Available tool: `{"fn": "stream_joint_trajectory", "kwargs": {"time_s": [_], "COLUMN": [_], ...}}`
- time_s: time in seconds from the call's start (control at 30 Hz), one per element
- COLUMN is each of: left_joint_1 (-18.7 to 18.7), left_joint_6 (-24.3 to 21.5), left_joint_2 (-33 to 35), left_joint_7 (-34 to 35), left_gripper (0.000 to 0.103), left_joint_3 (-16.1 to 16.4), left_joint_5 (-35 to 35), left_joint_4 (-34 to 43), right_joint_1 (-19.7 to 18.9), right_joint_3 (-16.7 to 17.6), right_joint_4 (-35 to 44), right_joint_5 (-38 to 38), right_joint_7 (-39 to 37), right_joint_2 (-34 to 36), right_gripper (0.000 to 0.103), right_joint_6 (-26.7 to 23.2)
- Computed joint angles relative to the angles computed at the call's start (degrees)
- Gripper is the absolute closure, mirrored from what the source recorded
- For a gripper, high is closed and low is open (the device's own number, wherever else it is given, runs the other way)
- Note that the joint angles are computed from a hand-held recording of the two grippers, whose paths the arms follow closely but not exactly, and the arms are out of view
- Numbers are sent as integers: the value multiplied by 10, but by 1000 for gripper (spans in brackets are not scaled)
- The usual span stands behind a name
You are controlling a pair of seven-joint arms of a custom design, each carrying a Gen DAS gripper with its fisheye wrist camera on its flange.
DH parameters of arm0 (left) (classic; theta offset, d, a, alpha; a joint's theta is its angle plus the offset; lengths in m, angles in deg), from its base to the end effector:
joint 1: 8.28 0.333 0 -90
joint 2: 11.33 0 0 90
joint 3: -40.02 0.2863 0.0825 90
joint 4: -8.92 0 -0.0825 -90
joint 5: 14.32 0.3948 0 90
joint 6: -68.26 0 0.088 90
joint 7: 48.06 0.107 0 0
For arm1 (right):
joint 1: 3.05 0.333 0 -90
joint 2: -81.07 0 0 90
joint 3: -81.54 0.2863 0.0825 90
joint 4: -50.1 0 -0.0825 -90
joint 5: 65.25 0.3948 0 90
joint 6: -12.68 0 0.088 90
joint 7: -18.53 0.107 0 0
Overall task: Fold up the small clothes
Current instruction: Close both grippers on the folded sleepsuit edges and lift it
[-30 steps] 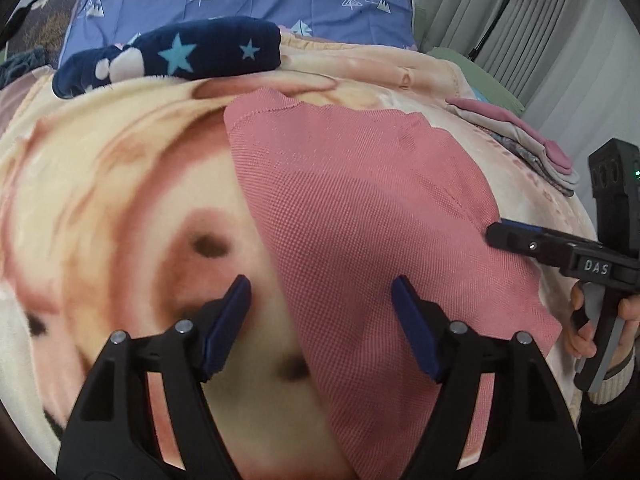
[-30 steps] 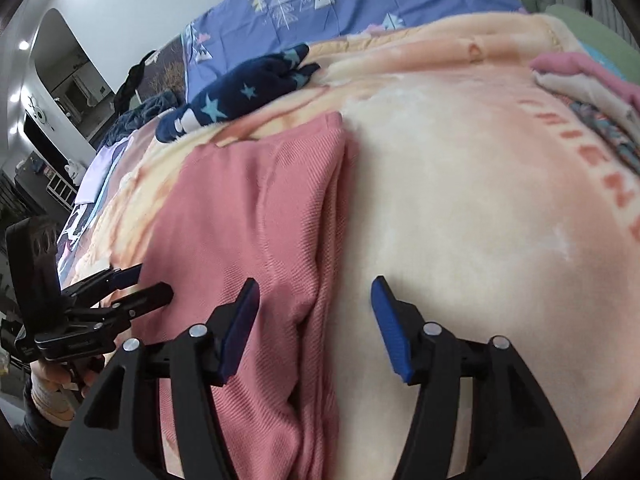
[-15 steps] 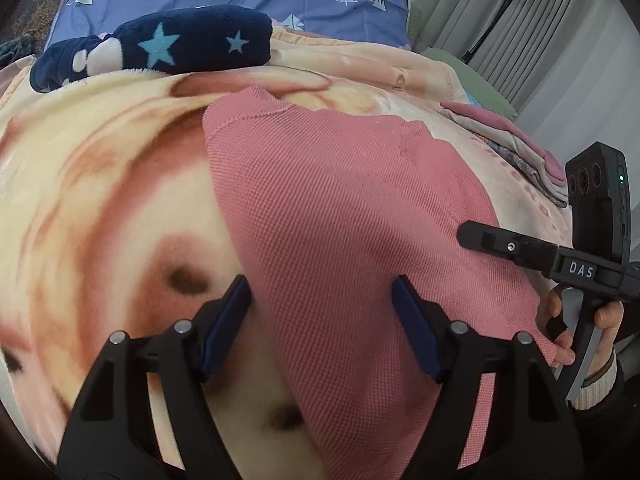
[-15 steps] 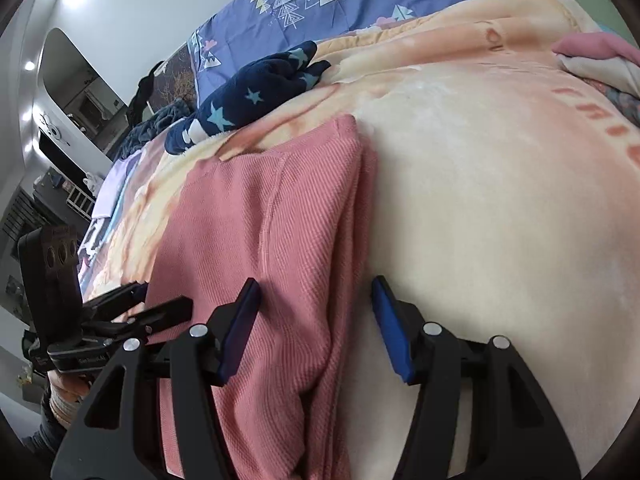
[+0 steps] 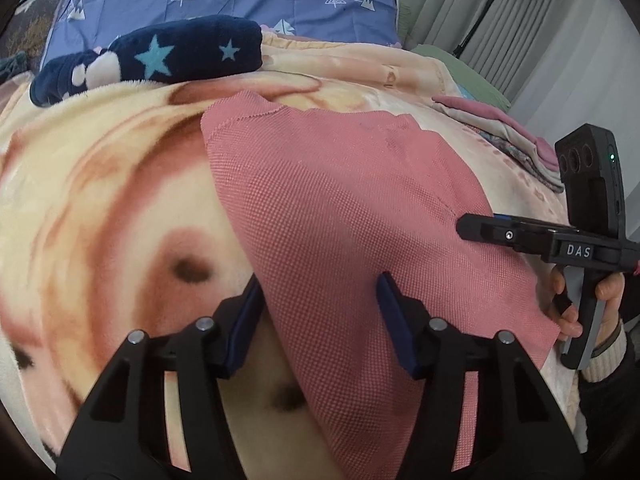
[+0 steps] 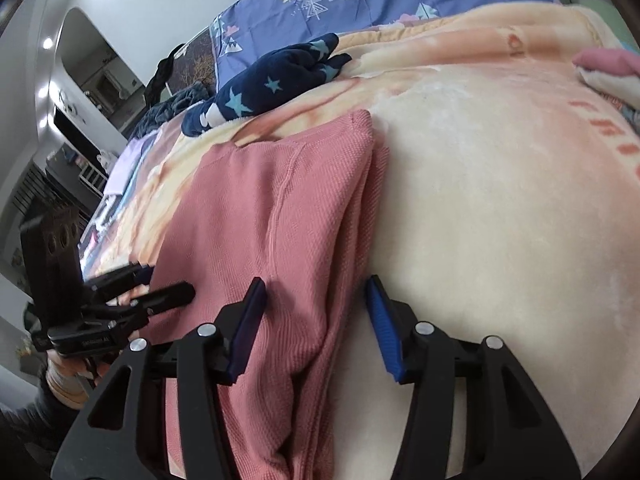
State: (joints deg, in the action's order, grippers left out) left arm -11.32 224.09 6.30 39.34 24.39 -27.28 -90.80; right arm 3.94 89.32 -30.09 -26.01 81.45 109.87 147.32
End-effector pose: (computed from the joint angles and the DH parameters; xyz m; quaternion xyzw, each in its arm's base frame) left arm 0.6597 -0.1953 0.4492 -0.6408 0.6839 -0.3365 0.0918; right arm 0.7149 0.1778 0.4416 -0.7500 0.5441 0.0351 0.3746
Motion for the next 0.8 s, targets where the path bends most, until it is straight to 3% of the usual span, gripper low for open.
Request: {"fn": "stream_joint_trajectory", "kwargs": {"time_s": [0.2,0.3,0.5,0.8], "left_joint_1": [6,2,-34,-61], "left_joint_6": [-22,-23,-12,45], "left_joint_2": [31,38,18,-30], "left_joint_7": [-2,-9,-45,-116], "left_gripper": [42,54,73,76], "left_joint_3": [-5,-3,28,46], "left_joint_5": [-11,-3,104,212], "left_joint_4": [42,55,45,7], "right_joint_1": [7,10,8,11], "right_joint_3": [6,9,14,20], "right_joint_4": [106,151,88,-46], "right_joint_5": [-19,-31,-26,29], "right_joint_7": [10,26,6,-68], "right_joint_2": [74,102,54,-56], "right_gripper": [53,61,75,78], "right_joint_6": [-47,-71,-26,87]}}
